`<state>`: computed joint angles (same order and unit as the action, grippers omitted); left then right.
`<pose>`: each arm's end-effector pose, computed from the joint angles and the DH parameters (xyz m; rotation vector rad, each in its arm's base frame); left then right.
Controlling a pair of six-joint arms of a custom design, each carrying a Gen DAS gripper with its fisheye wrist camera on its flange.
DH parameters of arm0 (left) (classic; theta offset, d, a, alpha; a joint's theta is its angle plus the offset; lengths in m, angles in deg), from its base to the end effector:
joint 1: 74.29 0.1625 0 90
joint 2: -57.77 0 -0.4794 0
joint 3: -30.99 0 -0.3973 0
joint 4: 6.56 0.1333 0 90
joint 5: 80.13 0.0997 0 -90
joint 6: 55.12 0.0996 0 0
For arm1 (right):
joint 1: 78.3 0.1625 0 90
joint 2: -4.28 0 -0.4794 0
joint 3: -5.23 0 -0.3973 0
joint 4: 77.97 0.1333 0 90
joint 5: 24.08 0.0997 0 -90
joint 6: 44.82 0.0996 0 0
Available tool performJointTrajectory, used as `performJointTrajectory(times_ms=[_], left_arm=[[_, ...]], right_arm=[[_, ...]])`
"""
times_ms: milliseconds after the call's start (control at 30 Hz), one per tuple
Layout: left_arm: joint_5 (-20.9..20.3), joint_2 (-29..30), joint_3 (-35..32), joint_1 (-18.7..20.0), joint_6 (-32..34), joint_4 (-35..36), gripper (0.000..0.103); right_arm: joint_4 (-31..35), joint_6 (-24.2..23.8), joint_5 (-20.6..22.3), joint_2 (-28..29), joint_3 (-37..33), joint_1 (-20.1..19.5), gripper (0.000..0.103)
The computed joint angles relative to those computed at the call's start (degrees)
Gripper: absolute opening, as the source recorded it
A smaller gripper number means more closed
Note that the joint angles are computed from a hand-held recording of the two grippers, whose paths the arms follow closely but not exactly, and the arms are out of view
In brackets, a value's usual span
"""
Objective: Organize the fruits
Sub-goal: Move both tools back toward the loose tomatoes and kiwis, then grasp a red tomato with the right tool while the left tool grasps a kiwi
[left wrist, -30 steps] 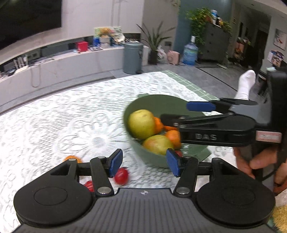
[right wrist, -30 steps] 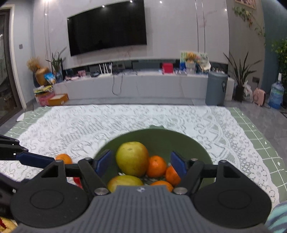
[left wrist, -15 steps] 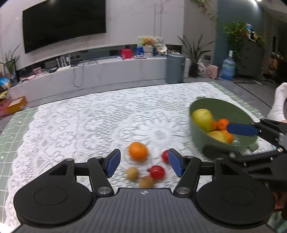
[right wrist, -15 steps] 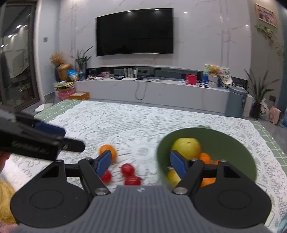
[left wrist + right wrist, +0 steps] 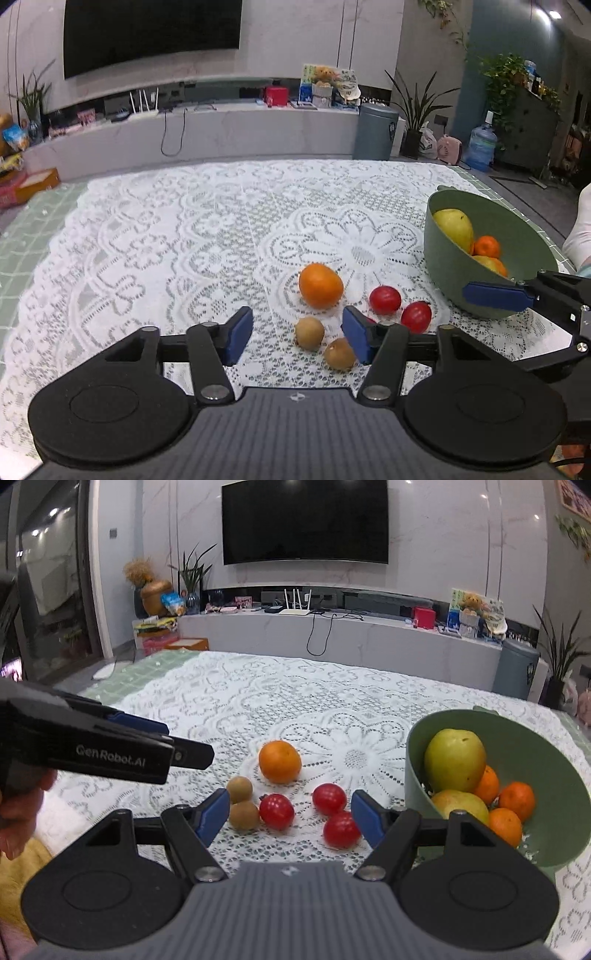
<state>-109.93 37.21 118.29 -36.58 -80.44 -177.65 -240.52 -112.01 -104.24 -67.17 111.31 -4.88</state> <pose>-0.4309 -0.6109 -0.0574 0.3660 2.2323 -1.0409 -0.0324 -0.6356 0.3751 1.2256 -2.4054 0.8453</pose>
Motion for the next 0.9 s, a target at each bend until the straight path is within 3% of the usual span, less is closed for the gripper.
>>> performJointTrajectory(times_ms=[100, 233, 433, 667, 900], left_arm=[[-2.5, -0.3, 0.9, 0.8, 0.6, -2.0, 0.061], [-4.9, -0.1, 1.4, 1.7, 2.7, -4.3, 0.054], [-9.2, -0.5, 1.1, 3.4, 2.2, -2.2, 0.043], [-12.2, 0.2, 0.4, 4.8, 1.5, -4.7, 0.04], [-13.8, 1.0, 0.0, 6.2, 0.7, -8.6, 0.038]], right_arm=[[-0.7, -2.5, -0.6, 0.6, 0.2, 0.1, 0.07], [-1.9, -5.0, -2.5, 1.9, 0.1, 0.4, 0.062], [-0.6, -5.0, -5.5, 3.8, -1.5, 1.1, 0.052], [-0.9, -5.4, -6.9, 5.8, -2.7, 1.6, 0.039], [-0.3, -5.2, -8.5, 7.9, -4.4, 2.1, 0.036]])
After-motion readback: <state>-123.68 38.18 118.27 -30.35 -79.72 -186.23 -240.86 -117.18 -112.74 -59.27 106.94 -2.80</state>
